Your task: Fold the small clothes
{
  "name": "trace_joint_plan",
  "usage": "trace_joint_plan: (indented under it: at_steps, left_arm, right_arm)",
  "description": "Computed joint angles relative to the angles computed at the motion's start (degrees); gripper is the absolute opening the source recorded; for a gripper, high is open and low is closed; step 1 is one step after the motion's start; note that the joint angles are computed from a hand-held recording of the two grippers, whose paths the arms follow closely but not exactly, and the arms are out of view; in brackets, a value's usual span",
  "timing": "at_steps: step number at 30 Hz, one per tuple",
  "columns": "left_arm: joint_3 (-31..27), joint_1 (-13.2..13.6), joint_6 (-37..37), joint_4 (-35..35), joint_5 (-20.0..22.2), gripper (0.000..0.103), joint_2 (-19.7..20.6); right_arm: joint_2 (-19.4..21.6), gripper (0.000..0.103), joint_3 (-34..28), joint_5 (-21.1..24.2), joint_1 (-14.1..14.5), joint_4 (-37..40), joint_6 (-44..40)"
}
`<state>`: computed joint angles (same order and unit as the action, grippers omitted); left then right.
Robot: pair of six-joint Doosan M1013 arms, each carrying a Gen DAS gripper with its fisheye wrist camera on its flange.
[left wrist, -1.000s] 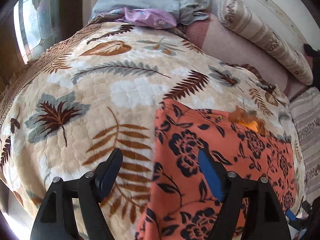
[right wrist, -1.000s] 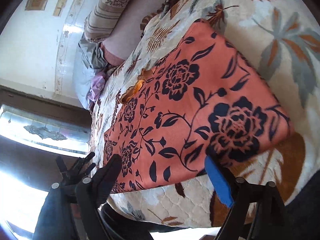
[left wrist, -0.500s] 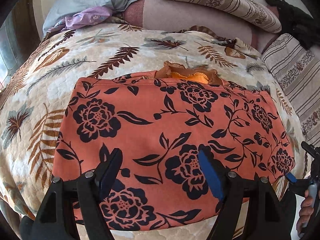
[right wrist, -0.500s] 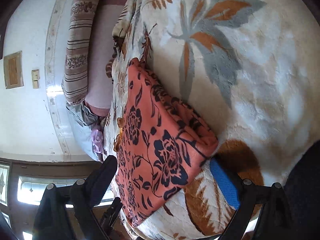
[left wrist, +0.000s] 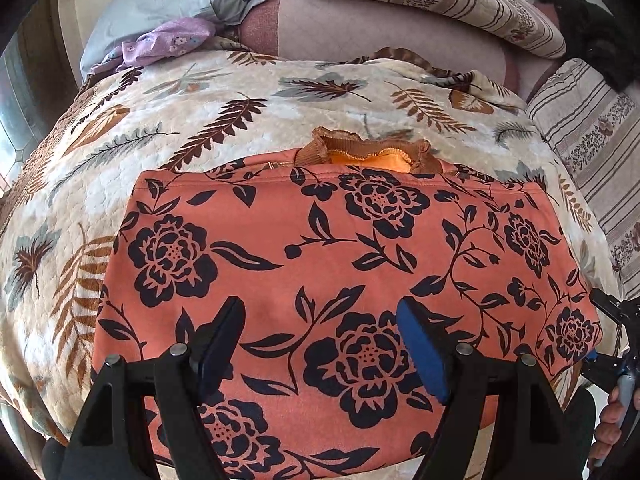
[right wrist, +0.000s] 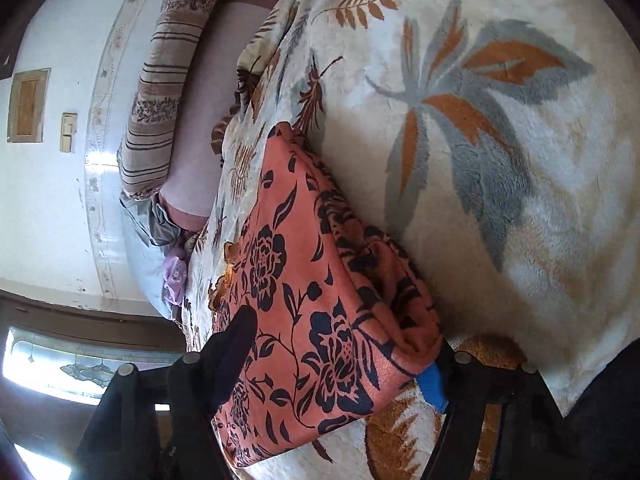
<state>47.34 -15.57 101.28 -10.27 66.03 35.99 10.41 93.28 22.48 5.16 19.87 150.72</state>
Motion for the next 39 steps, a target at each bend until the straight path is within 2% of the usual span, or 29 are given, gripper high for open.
trace_joint_plan:
  at_steps: [10,14,15,16,17,18,19,21,23,24,25,26,27,28,29,30,31,32,34,35,36,39]
  left_arm:
    - [-1.7,-0.2,0.0,0.2,0.2,0.079,1.4]
    - [-3.7,-0.9,-0.7,3.6,4.1,0.079,3.7]
    - [-2.5,-0.9,0.0,3.7,2.3,0.079,3.0]
    - [-1.8,-1.0,-0.1,3.8,1.2,0.079,2.5]
    - [-1.9,-0.9,0.2,2.9,1.4,0.079,2.4]
    - [-1.7,-0.8,-0.2,1.9,0.9,0.079,2.1]
    - [-1.2,-0.6,-0.4,0.9,-0.3,0.079,1.7]
    - [-0.1,-0.6,-0.1,0.5,-2.4,0.079,1.1]
    - [-1.3,-1.2,0.2,3.1,0.7,0.079,2.6]
    - [-0.6,-1.6,1.7,4.5,-0.2,0.083,2.6]
    - [1.2,-1.9,2.7,5.7,-3.2,0.084,1.6]
    - [1.2,-2.2,2.2,6.6,-3.1,0.084,1.5]
    - [0.2,-2.0,1.4,6.1,-1.8,0.084,1.8]
    - [-1.0,-1.8,0.1,5.6,0.0,0.084,2.2]
    - [-0.9,-1.5,-0.4,4.4,-0.6,0.084,1.8]
    - [0.6,-1.3,-1.0,3.7,-3.3,0.084,0.8]
    - [2.2,-1.3,-0.8,3.9,-6.2,0.084,-0.2]
    - [2.2,-1.4,-0.2,4.5,-6.3,0.084,-0.2]
    - [0.4,-1.7,0.0,6.4,-1.7,0.086,2.1]
    - [1.0,-1.6,0.4,6.0,-2.9,0.088,2.0]
    - [2.8,-1.9,1.2,7.0,-5.9,0.089,1.1]
    - [1.2,-1.7,0.5,6.4,-3.7,0.089,1.8]
  right_arm:
    - [0.7,0.076,-1.1,1.3,-0.3,-0.6,-0.5]
    - [1.2,0.075,-2.0,2.7,-0.2,-2.7,0.3]
    - [1.3,0.074,-2.3,3.2,-0.2,-2.9,0.1]
    - [1.5,0.07,-2.8,4.3,-0.2,-3.3,-0.3]
    - [1.7,0.049,-3.4,6.0,-0.3,-3.8,-1.1]
    - [2.1,0.038,-4.0,7.6,-0.5,-3.3,-2.1]
    - [2.3,0.031,-4.3,8.6,-0.7,-2.1,-3.0]
    - [2.3,0.031,-4.0,8.6,-0.8,-1.6,-3.2]
    - [2.5,0.034,-4.3,8.8,-0.7,-2.2,-2.8]
    - [2.5,0.035,-4.2,8.7,-0.8,-1.3,-2.9]
    - [2.6,0.04,-4.1,8.1,-0.9,-0.1,-3.3]
    - [2.6,0.052,-3.7,6.6,-1.1,2.0,-5.1]
    - [2.5,0.058,-3.5,5.5,-1.1,3.7,-6.6]
    - [2.7,0.061,-4.1,6.4,-1.0,2.5,-5.7]
    - [3.0,0.061,-5.0,7.6,-0.8,0.4,-5.1]
    - [3.4,0.06,-6.0,9.1,-0.6,-1.6,-5.0]
    - [3.7,0.054,-6.7,10.3,-0.3,-3.0,-5.1]
    - [4.0,0.038,-7.3,11.4,-0.3,-2.9,-5.6]
    - [4.6,0.027,-8.1,13.7,-0.3,-3.5,-5.2]
    - [5.0,0.022,-8.9,14.9,-0.1,-4.8,-4.8]
    - [5.3,0.019,-10.1,16.5,0.2,-7.1,-4.2]
    - [6.3,0.015,-15.0,19.3,1.6,-13.6,-4.6]
